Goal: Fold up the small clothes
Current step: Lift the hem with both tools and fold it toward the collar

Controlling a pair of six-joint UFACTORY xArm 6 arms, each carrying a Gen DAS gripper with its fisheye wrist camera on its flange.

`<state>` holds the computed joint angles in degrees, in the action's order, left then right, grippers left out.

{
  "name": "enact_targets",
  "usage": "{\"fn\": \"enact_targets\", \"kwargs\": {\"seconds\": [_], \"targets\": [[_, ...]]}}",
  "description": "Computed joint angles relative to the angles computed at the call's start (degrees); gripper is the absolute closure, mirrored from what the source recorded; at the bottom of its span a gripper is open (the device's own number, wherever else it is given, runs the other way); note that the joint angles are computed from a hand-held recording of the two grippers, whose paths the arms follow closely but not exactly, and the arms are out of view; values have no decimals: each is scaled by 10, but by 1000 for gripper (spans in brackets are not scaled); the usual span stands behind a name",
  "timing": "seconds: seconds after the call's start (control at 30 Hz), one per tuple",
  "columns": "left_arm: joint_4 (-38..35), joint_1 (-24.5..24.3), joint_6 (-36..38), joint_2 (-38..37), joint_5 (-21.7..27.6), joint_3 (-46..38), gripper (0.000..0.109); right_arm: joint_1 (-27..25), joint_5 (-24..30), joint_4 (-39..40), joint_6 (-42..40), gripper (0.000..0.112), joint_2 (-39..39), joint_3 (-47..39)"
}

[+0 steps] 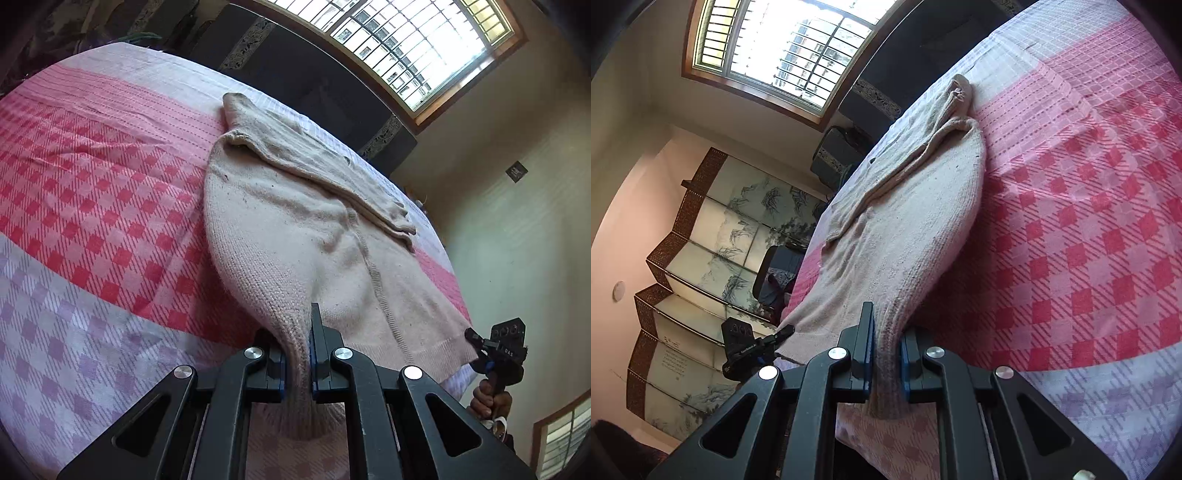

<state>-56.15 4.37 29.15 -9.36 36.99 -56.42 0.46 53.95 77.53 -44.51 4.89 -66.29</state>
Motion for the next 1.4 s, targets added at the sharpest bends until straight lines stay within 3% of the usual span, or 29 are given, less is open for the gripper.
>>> {"fn": "enact_targets", "kwargs": {"seconds": [0.43,0.8,1.4], "targets": [[118,-43,-64,31,-99,-64,100,-6,20,27,51,101,53,-111],[225,-54,-131,110,-147,-154,100,15,-15,-40,115,101,142,-260],[370,-56,-238,210,-173,-259,100,33,-33,-147,207,101,255,-431]]}}
